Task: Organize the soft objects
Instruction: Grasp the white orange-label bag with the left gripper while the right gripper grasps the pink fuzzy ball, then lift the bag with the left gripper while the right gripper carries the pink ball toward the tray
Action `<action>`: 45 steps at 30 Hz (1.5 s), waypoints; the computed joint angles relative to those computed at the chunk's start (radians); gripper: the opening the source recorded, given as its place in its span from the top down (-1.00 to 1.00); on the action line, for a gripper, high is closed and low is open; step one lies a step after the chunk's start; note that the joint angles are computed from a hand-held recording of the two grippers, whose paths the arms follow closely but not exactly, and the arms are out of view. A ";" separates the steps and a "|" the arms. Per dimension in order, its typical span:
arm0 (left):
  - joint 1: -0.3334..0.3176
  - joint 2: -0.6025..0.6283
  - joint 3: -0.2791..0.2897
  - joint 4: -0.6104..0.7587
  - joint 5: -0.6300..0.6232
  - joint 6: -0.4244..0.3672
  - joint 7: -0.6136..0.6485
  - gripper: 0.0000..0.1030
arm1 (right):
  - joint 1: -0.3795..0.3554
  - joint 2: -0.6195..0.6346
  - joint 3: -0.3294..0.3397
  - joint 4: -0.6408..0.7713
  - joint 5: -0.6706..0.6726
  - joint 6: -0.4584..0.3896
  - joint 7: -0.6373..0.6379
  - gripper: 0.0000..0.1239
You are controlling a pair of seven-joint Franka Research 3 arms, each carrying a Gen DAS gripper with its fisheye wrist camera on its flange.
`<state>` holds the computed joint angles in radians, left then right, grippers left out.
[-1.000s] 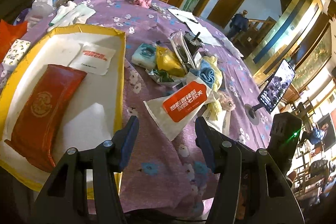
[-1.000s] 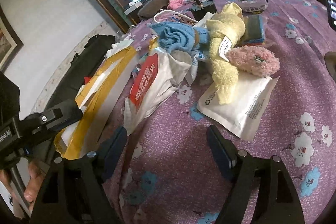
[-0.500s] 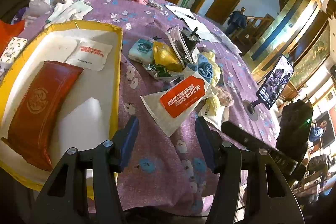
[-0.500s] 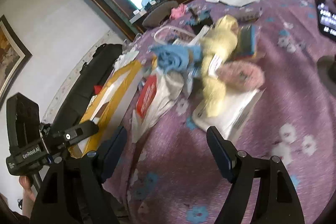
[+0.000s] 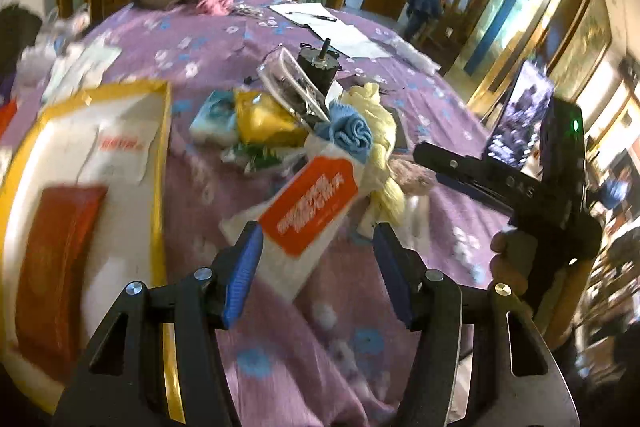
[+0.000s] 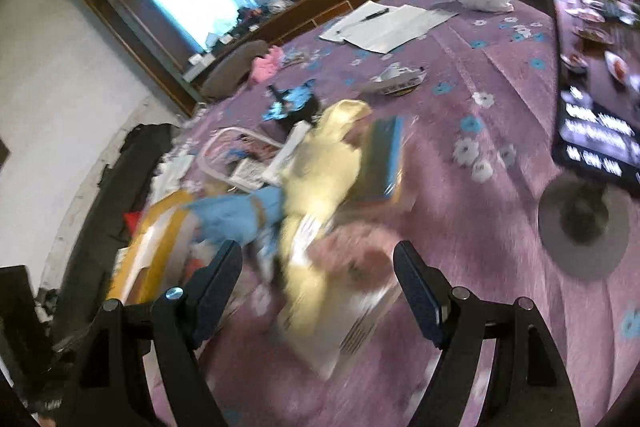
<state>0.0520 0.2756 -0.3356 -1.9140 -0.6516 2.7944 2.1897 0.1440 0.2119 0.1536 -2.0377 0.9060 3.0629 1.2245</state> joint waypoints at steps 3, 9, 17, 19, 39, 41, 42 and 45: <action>-0.039 0.059 0.030 0.056 0.099 0.029 -0.053 -0.12 | 0.004 0.044 -0.023 0.030 -0.049 -0.036 0.092 -0.26; -0.072 0.157 0.073 0.179 0.325 -0.096 -0.259 -0.12 | -0.017 0.040 0.025 0.012 0.046 0.003 -0.003 -0.07; 0.076 0.150 -0.086 0.141 0.174 -0.085 -0.150 -0.12 | -0.054 0.045 0.066 0.032 0.129 -0.014 -0.098 0.38; 0.120 0.134 -0.124 0.123 0.062 -0.109 -0.076 -0.12 | -0.050 0.044 0.062 0.035 0.165 -0.017 -0.124 0.45; 0.012 0.153 -0.051 0.066 0.298 0.044 -0.240 0.24 | -0.038 0.038 0.091 0.053 0.376 0.066 -0.354 0.56; 0.090 0.140 -0.126 0.048 0.204 0.027 -0.177 0.26 | -0.038 0.036 0.095 0.062 0.456 0.069 -0.430 0.56; 0.104 0.127 -0.138 0.033 0.173 0.030 -0.158 0.26 | -0.039 0.036 0.097 0.069 0.511 0.068 -0.482 0.56; 0.179 0.074 -0.204 -0.012 0.003 -0.011 -0.035 0.27 | -0.025 0.033 0.080 0.085 0.632 0.061 -0.588 0.56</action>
